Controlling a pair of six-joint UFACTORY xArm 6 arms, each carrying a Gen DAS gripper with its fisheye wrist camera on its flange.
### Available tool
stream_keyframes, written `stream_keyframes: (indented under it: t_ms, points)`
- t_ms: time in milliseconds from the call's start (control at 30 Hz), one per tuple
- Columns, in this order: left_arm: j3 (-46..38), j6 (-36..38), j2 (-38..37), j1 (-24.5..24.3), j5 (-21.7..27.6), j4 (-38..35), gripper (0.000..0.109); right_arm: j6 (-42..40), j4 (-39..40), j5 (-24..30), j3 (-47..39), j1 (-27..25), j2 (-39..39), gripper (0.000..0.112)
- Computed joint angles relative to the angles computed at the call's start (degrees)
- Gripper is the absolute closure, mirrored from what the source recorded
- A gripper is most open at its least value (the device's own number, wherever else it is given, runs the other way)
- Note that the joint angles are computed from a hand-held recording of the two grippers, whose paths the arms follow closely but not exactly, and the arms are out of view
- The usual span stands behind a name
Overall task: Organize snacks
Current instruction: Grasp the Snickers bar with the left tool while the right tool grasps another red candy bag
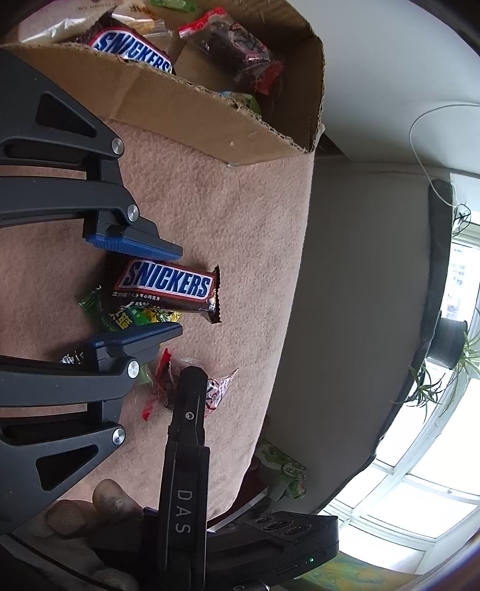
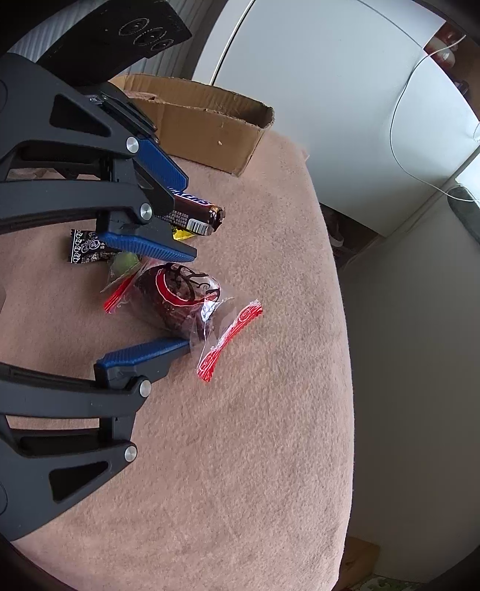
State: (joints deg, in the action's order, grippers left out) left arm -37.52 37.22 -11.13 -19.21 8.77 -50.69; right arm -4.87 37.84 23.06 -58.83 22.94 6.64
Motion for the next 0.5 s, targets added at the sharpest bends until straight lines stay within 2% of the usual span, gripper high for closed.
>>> stream_keyframes:
  t_ms: [100,233,500]
  points:
    - [-0.7,0.3,0.9,0.3,0.6,-0.6,0.081,-1.2,1.2,-0.3,0.1,0.0,0.1,0.073]
    - [-1.4,2.9,0.9,0.9,2.4,-4.2,0.082,-4.0,4.2,-0.5,1.1,-0.2,-0.7,0.075]
    - [0.2,3.1,-1.3,1.7,2.6,-4.7,0.082,-6.3,6.8,-3.1,5.5,-1.1,-5.4,0.076]
